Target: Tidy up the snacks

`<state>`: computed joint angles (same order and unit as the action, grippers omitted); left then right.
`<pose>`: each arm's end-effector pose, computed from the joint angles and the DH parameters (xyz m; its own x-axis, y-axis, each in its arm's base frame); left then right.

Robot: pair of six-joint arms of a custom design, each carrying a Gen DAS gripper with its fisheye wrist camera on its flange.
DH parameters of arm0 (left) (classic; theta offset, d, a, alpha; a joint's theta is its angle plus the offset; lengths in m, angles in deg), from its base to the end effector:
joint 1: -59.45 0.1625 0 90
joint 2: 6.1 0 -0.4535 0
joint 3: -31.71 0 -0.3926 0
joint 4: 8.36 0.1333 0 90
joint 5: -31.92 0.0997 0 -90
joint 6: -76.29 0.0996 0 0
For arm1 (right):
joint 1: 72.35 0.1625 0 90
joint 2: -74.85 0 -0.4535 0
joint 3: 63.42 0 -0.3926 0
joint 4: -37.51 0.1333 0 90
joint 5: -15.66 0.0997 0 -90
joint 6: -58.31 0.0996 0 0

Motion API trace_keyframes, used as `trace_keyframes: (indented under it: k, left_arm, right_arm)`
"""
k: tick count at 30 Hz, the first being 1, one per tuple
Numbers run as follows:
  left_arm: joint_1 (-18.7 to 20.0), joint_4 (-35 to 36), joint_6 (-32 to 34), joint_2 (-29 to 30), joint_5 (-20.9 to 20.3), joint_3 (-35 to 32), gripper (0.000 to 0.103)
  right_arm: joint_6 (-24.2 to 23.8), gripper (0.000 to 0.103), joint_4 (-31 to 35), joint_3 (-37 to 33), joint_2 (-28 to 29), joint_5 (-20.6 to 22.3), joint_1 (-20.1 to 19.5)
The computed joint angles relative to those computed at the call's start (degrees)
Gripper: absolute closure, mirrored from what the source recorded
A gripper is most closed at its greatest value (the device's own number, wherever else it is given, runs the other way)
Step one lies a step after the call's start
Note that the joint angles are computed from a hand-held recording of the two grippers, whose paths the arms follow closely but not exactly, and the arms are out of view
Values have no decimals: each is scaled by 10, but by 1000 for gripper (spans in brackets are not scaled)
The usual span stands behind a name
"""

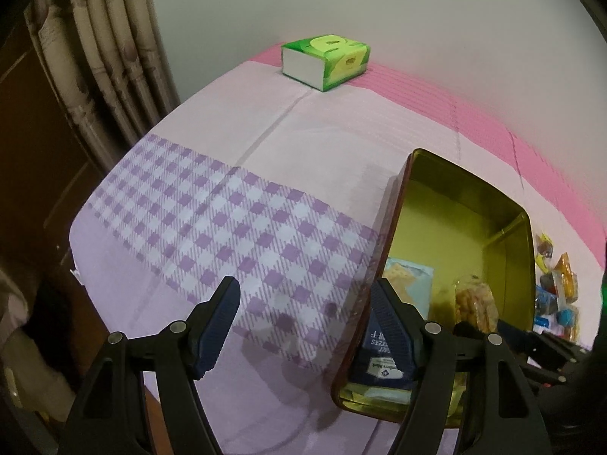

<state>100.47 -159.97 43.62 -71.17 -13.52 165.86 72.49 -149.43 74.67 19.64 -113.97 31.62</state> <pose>-0.1843 -0.4296 0.1237 -0.7395 0.1517 -0.6558 0.4144 0.8703 -0.2661 0.1698 -0.3934 0.0952 -0.8183 0.1961 0.5404 -0.0348 0.9214 -0.3871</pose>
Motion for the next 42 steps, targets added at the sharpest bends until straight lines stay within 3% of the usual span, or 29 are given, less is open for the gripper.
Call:
trace_keyframes:
  k: [17,26,29,35,42]
  left_arm:
    - [2,-5,0,2,-4,3,31]
    - [-4,-8,9,8,2,5,31]
    - [-5,-6,12,11,1,4,31]
    - [-8,-1,13,13,9,5,31]
    - [-10,6,10,15,17,4,31]
  right_arm:
    - [-8,63,-2,9,-3,4,0]
    - [-31,57,-27,28,-24,-7,19]
    - [-41,57,-42,46,-47,2,18]
    - [-69,57,-73,84,-109,-34,9]
    - [-109,57,-92,140,-203,-72,-54]
